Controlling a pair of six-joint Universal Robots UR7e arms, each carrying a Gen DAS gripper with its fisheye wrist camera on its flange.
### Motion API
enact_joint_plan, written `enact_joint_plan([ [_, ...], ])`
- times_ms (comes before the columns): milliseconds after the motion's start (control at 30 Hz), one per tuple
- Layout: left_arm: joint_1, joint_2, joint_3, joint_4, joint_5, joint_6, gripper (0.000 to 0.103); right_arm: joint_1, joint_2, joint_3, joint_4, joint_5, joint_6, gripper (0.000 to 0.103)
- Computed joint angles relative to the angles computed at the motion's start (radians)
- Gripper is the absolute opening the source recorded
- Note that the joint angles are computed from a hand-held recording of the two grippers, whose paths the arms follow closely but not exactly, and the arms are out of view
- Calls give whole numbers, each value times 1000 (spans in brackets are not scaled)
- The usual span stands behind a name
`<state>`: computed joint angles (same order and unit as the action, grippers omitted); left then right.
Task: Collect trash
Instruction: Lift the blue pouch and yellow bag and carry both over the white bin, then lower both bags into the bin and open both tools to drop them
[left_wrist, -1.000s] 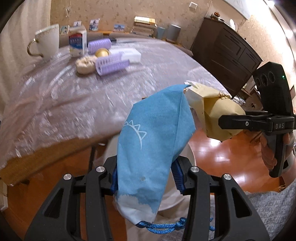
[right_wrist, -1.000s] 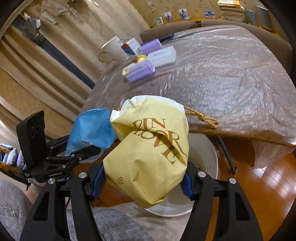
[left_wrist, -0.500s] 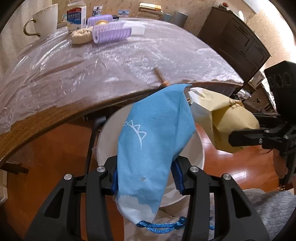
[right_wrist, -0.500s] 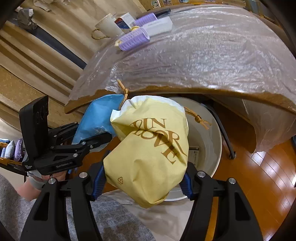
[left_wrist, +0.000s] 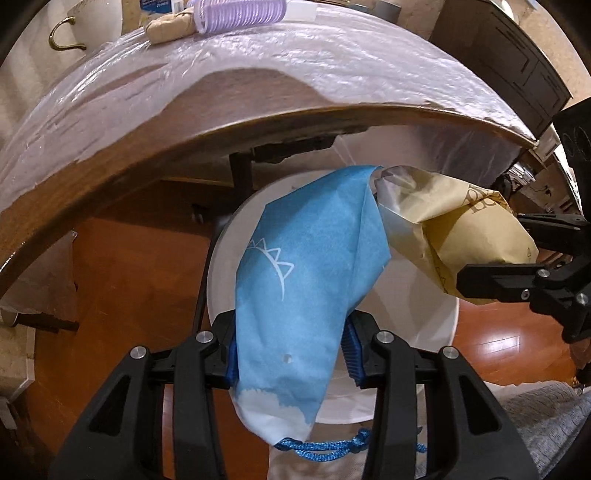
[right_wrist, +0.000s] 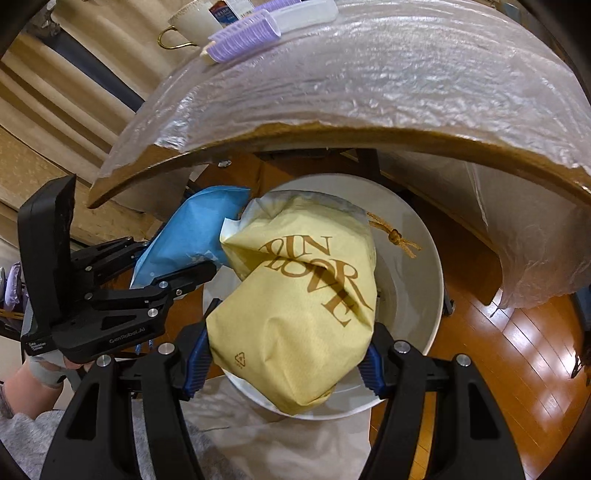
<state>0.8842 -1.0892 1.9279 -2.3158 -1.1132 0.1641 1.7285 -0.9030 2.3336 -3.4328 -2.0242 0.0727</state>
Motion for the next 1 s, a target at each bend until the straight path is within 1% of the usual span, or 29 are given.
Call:
enact_joint_plan([
  [233, -2, 31, -6, -10, 28, -10, 44, -13, 35, -17, -14, -10, -22, 64],
  [467, 2, 52, -9, -19, 43, -5, 44, -32, 44, -17, -29, 3, -14, 64],
  [733, -1, 68, -11, -23, 56, -4, 44, -41, 54, -17, -52, -7, -22, 64],
  [1000, -5, 75, -9, -22, 67, -12, 44, -25, 64, -27, -44, -30, -15, 64],
])
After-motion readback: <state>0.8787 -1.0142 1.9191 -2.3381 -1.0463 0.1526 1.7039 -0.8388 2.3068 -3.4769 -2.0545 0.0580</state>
